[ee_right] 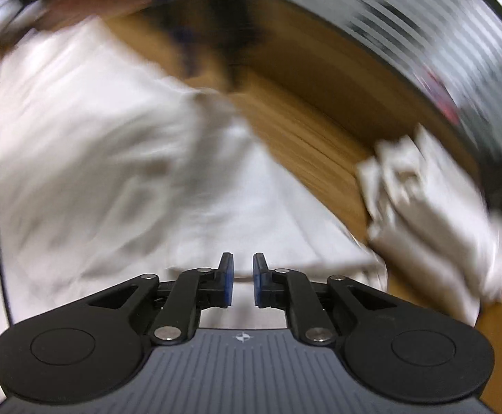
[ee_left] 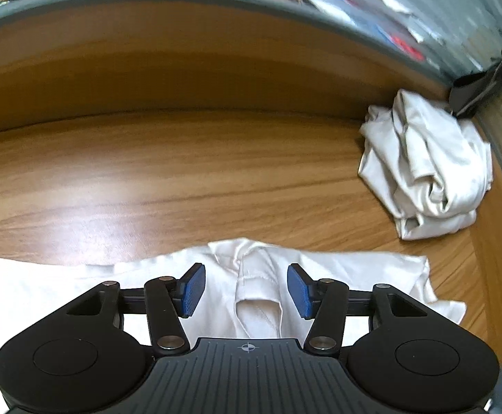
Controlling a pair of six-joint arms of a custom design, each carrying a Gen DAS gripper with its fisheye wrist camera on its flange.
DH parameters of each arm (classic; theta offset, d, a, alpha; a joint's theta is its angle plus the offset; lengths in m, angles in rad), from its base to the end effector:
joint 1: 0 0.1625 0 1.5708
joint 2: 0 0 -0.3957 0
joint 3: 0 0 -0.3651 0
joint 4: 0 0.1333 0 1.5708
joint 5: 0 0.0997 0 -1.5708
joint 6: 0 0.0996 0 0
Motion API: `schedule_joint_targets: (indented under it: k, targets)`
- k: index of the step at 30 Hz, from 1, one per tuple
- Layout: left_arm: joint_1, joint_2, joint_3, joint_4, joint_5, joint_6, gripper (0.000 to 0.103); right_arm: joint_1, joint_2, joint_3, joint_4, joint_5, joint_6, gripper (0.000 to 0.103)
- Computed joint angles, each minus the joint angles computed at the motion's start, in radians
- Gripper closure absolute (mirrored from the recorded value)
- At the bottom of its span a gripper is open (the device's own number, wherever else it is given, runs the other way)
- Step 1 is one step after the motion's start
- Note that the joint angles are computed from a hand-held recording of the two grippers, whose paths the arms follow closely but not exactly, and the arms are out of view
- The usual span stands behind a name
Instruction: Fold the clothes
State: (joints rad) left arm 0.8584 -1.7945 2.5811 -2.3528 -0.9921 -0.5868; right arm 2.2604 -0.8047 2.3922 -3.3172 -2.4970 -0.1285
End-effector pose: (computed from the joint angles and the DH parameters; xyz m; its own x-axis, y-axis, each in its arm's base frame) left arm -0.0340 -0.3266 0.2060 -0.8881 0.0382 -0.4580 0.1944 0.9342 -0.2990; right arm 0.2807 -0.2561 0.0393 -0.4591 -0.3800 0.8030 -0.6927 0.7190 -0.0558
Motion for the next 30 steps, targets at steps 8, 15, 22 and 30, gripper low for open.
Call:
schedule_joint_targets:
  k: [8,15,22,30]
  targets:
    - [0.018,0.055,0.017,0.000,0.013,-0.004,0.080,-0.233,-0.123,0.074,-0.173,0.107,0.380,0.080]
    - [0.062,0.035,0.038,-0.054,-0.004,0.031,0.079,-0.450,-0.152,0.135,-0.392,0.301,0.458,0.077]
    - [0.064,0.050,0.047,-0.097,0.004,0.061,0.079,-0.498,-0.141,0.106,-0.379,0.357,0.374,0.103]
    - [0.044,0.063,0.054,-0.137,0.028,0.098,0.051,-0.468,-0.104,0.008,-0.279,0.253,0.237,0.098]
